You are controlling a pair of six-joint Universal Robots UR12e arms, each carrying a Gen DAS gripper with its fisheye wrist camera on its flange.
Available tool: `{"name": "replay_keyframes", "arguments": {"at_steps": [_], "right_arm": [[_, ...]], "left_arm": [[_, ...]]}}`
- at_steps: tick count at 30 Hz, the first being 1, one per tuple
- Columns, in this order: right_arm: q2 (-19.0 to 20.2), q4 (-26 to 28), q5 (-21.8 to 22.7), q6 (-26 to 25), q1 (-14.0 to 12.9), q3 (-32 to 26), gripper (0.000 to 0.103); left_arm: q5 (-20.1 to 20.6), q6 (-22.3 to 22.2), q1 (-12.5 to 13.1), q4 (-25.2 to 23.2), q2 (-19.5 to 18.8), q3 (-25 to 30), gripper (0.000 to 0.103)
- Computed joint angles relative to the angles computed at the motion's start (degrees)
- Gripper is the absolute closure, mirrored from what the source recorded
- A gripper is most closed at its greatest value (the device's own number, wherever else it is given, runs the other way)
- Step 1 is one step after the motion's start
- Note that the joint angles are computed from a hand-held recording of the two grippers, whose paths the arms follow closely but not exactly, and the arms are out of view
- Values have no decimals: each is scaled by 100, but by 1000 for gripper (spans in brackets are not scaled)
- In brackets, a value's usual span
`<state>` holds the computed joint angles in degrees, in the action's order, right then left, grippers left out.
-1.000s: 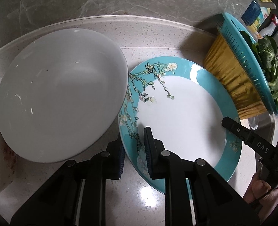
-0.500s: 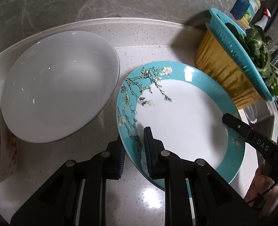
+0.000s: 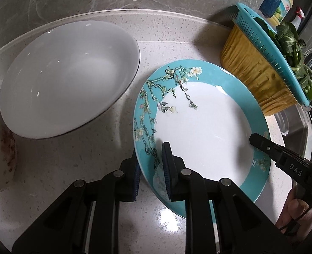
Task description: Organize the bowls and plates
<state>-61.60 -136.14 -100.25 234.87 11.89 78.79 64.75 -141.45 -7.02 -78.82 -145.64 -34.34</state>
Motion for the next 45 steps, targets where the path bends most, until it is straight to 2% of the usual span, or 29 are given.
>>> {"name": "replay_keyframes", "arguments": {"at_steps": [7, 15, 18, 20, 21, 27, 37, 45], "right_arm": [[50, -5, 215, 25, -93, -74, 83], [145, -154, -234, 198, -54, -122, 81], [230, -182, -248, 137, -63, -225, 75], [246, -90, -265, 117, -71, -263, 85], [239, -161, -170, 93, -93, -231, 85], [180, -151, -121, 150, -89, -158, 86], [40, -37, -335, 3, 11, -79, 87], [-17, 81, -204, -25, 26, -31, 87]], "left_arm": [[35, 63, -11, -102, -80, 166, 83], [6, -113, -33, -107, -201, 360, 82], [48, -159, -66, 58, -201, 323, 81], [96, -206, -79, 157, -217, 333, 81], [105, -203, -80, 130, -235, 370, 81], [103, -182, -82, 69, -270, 448, 84], [-59, 4, -17, 542, 125, -222, 87], [-17, 51, 12, 335, 169, -289, 87]]}}
